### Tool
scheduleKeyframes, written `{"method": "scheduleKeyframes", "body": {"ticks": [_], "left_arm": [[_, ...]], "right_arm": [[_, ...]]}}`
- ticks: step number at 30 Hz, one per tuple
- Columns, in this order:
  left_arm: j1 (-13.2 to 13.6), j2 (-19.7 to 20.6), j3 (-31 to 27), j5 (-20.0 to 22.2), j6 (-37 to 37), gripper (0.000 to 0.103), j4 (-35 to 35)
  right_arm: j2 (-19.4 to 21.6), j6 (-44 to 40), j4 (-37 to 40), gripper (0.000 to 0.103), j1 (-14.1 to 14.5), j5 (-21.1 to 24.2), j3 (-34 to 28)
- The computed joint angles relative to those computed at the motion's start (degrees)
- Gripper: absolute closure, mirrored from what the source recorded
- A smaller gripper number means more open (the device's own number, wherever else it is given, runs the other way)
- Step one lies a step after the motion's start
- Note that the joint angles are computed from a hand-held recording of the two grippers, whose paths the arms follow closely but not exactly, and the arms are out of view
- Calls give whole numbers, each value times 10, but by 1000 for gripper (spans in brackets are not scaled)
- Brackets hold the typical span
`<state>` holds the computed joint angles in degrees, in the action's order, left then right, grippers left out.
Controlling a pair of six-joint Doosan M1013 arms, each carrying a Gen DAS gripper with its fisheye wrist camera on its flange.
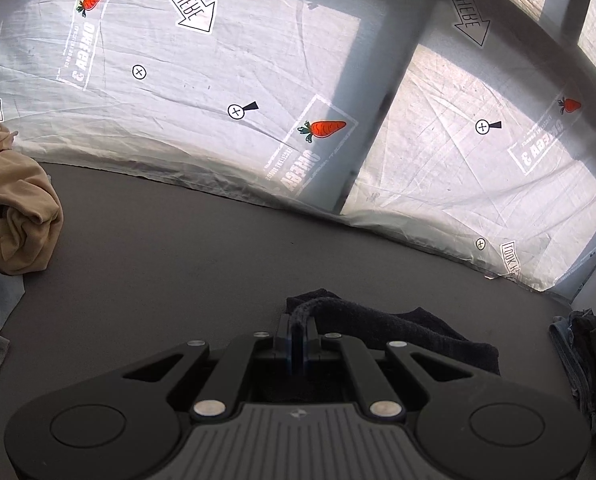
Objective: Fold clothes
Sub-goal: 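Lift the hem with both grippers and fold it toward the collar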
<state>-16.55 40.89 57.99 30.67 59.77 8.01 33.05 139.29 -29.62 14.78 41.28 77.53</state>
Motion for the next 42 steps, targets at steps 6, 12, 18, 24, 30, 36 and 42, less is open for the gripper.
{"method": "scheduleKeyframes", "body": {"ticks": [6,12,18,24,30,36,42], "left_arm": [[11,-4,10,-8,31,98,-25],[28,0,1,-2,63,98,-66],[44,8,-10,8,92,98,-97],[54,19,-20,36,109,98,-114],[62,28,-19,66,88,98,-99],[70,33,-20,78,63,98,-84],[78,43,-41,88,35,98,-55]], "right_arm": [[-1,43,-35,96,13,-3,-2],[3,84,-50,97,19,-2,-14],[13,118,-47,96,23,17,-30],[18,154,-36,95,26,35,-38],[14,176,-26,90,29,36,-36],[13,161,-46,77,40,42,-38],[12,152,-19,74,40,29,-38]]}}
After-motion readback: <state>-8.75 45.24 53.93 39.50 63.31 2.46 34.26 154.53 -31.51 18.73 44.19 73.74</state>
